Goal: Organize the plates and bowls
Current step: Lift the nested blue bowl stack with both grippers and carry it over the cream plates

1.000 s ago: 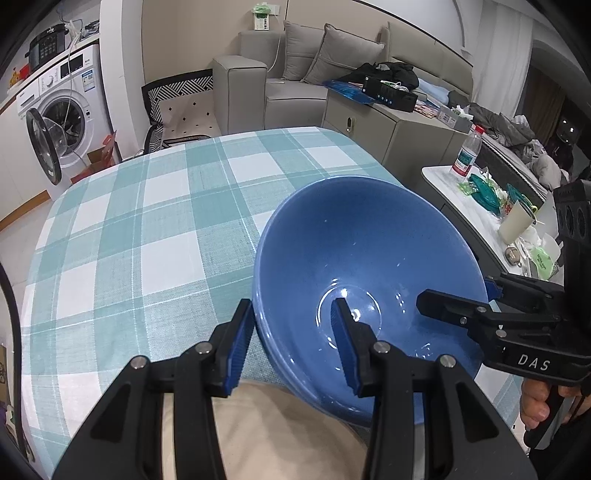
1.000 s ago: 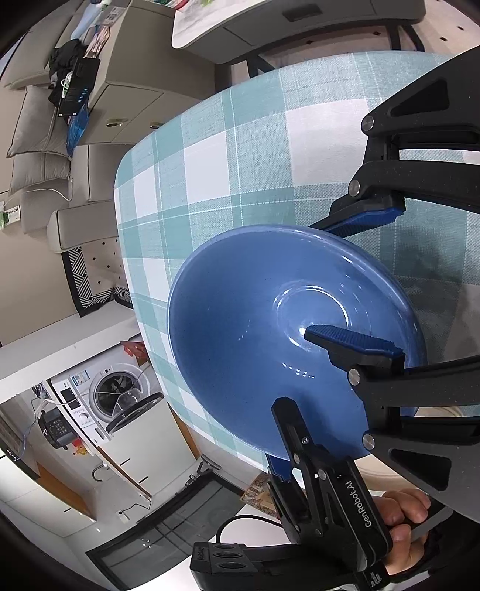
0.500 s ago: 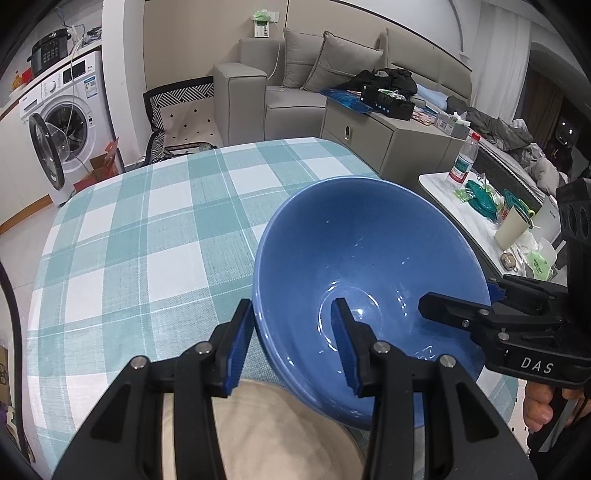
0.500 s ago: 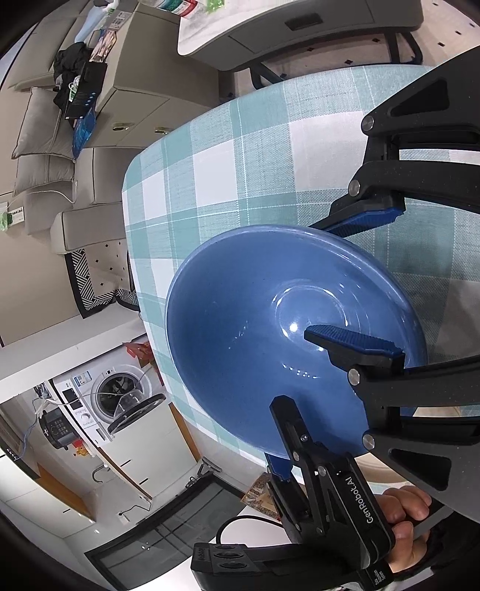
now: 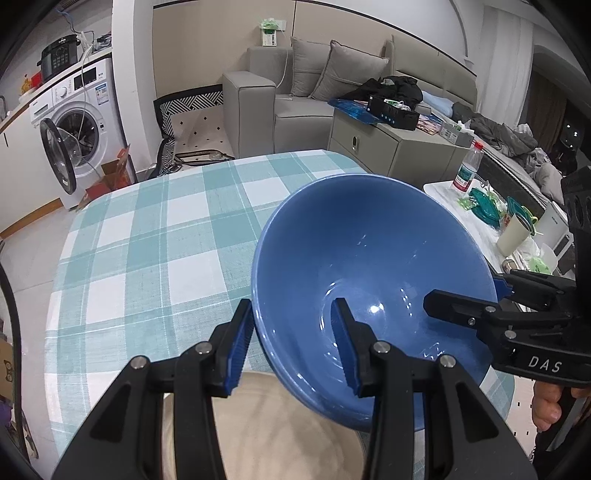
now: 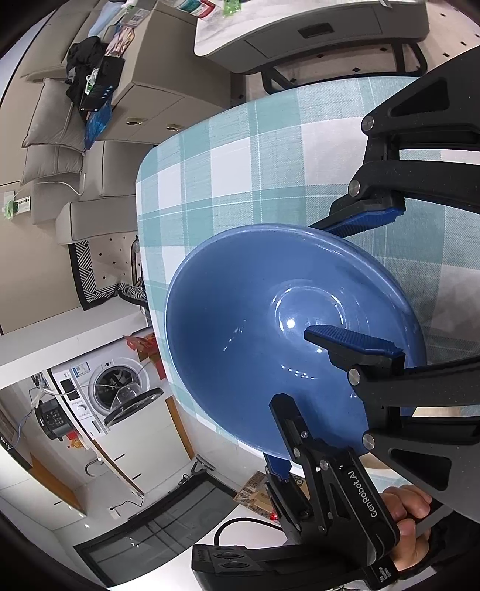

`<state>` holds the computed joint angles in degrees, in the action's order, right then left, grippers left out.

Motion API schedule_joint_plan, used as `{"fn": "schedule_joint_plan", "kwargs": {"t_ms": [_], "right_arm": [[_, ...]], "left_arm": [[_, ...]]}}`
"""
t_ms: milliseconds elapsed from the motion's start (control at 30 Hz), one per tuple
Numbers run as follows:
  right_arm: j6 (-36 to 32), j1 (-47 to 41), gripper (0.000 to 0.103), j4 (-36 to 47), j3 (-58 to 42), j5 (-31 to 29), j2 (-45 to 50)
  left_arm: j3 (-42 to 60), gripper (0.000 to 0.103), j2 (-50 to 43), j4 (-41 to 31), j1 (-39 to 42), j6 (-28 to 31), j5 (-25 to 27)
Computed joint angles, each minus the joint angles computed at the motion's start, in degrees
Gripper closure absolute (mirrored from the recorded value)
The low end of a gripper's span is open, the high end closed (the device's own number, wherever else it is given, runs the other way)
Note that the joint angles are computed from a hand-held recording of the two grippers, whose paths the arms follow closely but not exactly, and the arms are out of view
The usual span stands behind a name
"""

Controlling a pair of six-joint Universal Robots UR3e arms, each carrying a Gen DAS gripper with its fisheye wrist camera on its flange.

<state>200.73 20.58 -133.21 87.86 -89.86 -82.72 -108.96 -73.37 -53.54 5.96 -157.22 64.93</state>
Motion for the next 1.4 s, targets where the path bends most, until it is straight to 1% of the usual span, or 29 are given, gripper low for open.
{"fn": "schedule_joint_plan", "kwargs": {"t_ms": [333,667,933,1200,1400], "right_arm": [[0.3,4.0,0.054,5.1,-7.2,-1.3,1.7],[0.8,9.0,0.054,9.2,-15.4,-2.0,6.3],[1.1,12.2,0.054,12.1,-21.0,-2.1,9.7],[0.8,14.2,0.054,14.2,-25.8,-1.5,13.2],[1.1,15.8,0.054,15.3,-28.3,-1.7,15.0]], "left_arm": [[-1.2,0.061,7.9,-6.8,5.8,2.8,-1.6],[-2.4,0.061,17.2,-17.5,15.9,9.1,-4.5],[-3.0,0.061,23.6,-26.9,24.2,15.8,-6.9],[-2.1,0.061,30.4,-39.6,34.8,25.2,-9.8],[-1.3,0.061,33.8,-47.1,41.0,31.6,-11.0]]}}
